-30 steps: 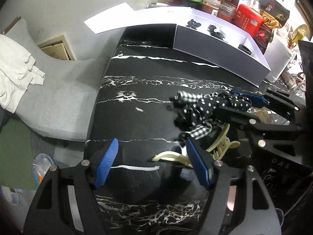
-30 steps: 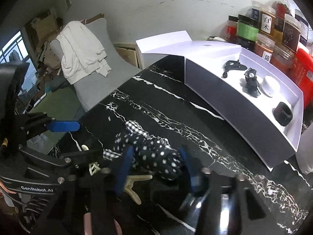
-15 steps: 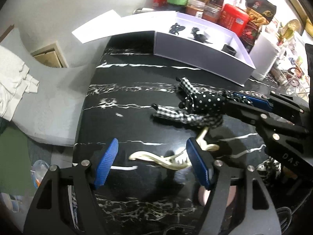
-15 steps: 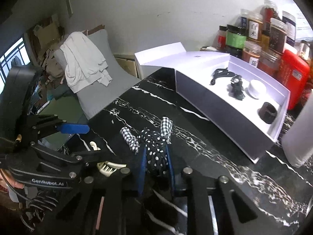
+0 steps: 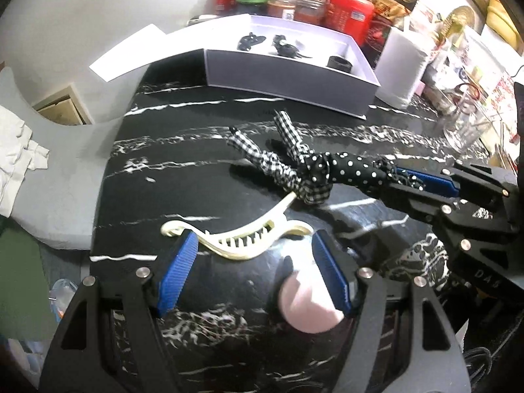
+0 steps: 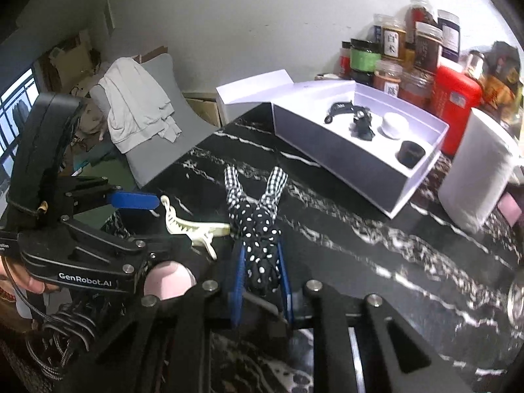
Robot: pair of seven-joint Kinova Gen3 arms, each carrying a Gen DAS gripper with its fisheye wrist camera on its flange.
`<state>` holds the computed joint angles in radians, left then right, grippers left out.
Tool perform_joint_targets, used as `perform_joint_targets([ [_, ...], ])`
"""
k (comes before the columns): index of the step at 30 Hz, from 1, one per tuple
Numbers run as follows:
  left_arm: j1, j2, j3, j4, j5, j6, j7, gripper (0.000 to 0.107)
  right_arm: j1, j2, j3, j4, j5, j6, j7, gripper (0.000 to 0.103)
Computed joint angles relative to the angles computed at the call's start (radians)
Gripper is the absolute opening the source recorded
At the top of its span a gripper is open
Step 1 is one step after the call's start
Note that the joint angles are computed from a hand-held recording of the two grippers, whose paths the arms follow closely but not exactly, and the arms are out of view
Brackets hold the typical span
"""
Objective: Organize objects
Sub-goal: 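Grasp the polka-dot scrunchie with the right tool, then grasp the pink-and-white compact with the left tool while the right tool holds the scrunchie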
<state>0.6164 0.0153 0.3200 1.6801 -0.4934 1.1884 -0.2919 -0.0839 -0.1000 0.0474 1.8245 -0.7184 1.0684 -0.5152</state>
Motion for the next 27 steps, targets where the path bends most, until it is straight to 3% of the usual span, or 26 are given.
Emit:
perform_joint_targets([
  [13,0.070,0.041,0.016,-0.022,0.023,0.007,0.001,0.071,0.039,-0.040,0.056,0.073,0.012,0.078,0.048,0.019],
  [18,0.097,0.063,0.008,-0.032,0.023,0.025,-0.003,0.071,0.051,-0.048,0.057,0.098,0.038,0.086,0.047,0.019],
  [24,0.094,0.062,0.003,-0.008,0.047,-0.033,-0.029,0.071,0.054,-0.052,0.054,0.108,0.059,0.089,0.042,0.019],
  [27,0.114,0.079,-0.002,-0.021,0.022,-0.006,-0.027,0.071,0.050,-0.051,0.047,0.109,0.068,0.081,0.033,0.019],
])
